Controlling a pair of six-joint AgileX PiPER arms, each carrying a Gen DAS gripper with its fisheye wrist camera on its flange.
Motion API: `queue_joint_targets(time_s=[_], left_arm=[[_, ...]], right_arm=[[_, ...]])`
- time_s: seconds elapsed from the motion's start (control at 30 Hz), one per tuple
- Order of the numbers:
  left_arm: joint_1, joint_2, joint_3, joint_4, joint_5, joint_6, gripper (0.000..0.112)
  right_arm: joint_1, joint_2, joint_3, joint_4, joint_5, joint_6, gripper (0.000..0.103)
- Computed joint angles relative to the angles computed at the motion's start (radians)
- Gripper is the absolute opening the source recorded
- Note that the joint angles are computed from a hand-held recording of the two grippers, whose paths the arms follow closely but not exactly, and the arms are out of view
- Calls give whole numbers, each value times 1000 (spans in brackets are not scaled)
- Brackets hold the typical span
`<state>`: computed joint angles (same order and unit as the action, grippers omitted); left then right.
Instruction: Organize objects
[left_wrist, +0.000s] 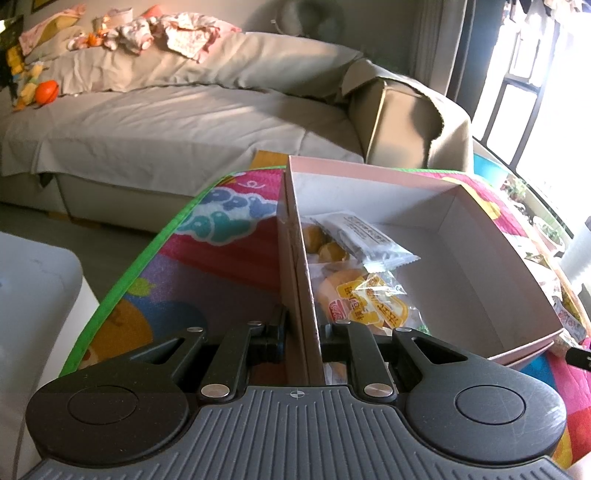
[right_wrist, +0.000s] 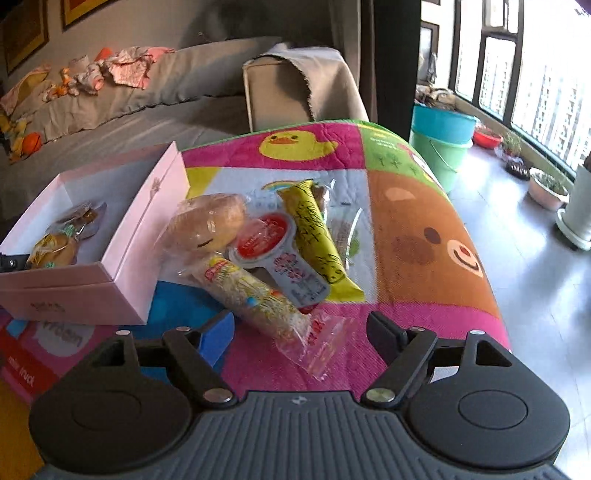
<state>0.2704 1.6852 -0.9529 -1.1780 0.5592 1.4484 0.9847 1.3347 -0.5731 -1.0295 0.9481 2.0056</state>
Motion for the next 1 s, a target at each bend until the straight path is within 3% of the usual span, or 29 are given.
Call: queue_joint_targets(time_s=[0.17, 0.3, 0.43, 0.57, 0.6, 0.8, 0.93, 1.0], left_arm=[[1, 0, 1, -2, 0, 2, 16], [1, 1, 1, -3, 0, 4, 16], [0, 0, 1, -2, -1, 3, 16], [1, 1, 1, -4, 1, 5, 16], [0, 1, 1, -3, 0, 2, 16], [1, 4, -4, -1, 7, -3, 16], [2, 6, -6, -1, 10, -3, 16], [2, 6, -6, -1, 10, -3, 17]], right_arm=[[-101, -14, -44, -79, -92, -44, 85], [-267, 44, -126, -152, -252, -104, 85], [-441, 162, -244, -116, -423, -205, 84], [-517, 223, -291, 37, -504, -381, 51], [-521, 204, -268, 41, -533, -376, 50], [-429, 34, -120, 113, -515, -433, 46], [-285, -76, -32, 91, -372, -333, 46], [-252, -131, 6, 121, -344, -297, 46]])
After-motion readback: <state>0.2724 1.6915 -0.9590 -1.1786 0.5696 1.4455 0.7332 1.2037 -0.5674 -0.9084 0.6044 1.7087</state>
